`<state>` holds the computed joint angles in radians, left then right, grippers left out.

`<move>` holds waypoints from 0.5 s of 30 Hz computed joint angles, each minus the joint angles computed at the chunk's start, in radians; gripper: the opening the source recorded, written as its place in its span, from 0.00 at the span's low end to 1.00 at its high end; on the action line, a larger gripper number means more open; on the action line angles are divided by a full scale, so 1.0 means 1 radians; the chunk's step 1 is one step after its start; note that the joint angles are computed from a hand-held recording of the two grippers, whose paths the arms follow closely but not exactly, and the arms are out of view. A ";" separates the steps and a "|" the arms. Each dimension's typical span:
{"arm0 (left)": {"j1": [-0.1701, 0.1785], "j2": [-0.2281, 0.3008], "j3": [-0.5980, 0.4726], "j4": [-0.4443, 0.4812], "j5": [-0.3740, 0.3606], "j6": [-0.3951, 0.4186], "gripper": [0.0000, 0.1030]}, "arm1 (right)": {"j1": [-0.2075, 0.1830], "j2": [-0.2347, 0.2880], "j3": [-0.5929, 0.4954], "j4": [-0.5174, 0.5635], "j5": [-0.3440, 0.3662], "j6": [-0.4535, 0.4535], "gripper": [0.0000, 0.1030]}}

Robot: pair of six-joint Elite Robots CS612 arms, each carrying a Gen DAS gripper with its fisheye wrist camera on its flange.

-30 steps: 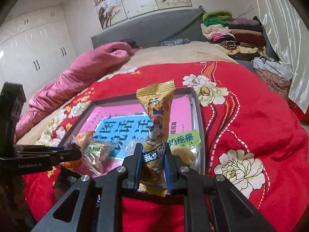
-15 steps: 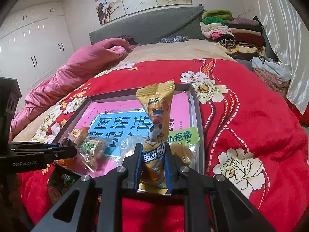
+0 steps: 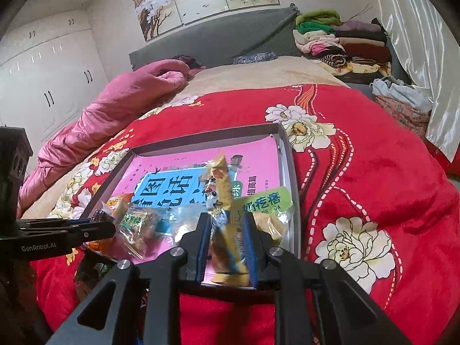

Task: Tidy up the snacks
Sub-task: 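Lower both snacks into the tray and open both tools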

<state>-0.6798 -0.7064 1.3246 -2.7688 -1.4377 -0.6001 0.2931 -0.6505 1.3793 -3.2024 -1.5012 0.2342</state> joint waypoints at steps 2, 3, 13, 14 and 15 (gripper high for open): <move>0.000 0.000 0.001 -0.002 -0.002 0.002 0.26 | -0.001 -0.001 0.002 -0.005 0.004 0.004 0.27; -0.001 0.000 0.000 0.000 0.000 0.002 0.26 | -0.001 -0.001 0.003 -0.007 0.004 0.006 0.28; -0.003 -0.004 0.004 -0.011 0.008 0.006 0.33 | -0.001 -0.006 0.009 -0.017 0.011 0.007 0.35; -0.004 -0.004 0.004 -0.011 0.009 0.008 0.34 | -0.001 -0.006 0.009 -0.016 0.013 0.006 0.36; -0.004 -0.005 0.005 -0.013 0.008 0.008 0.34 | -0.001 -0.006 0.009 -0.018 0.014 0.006 0.36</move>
<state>-0.6841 -0.7113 1.3294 -2.7819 -1.4294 -0.5918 0.2918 -0.6569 1.3887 -3.2200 -1.4876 0.2402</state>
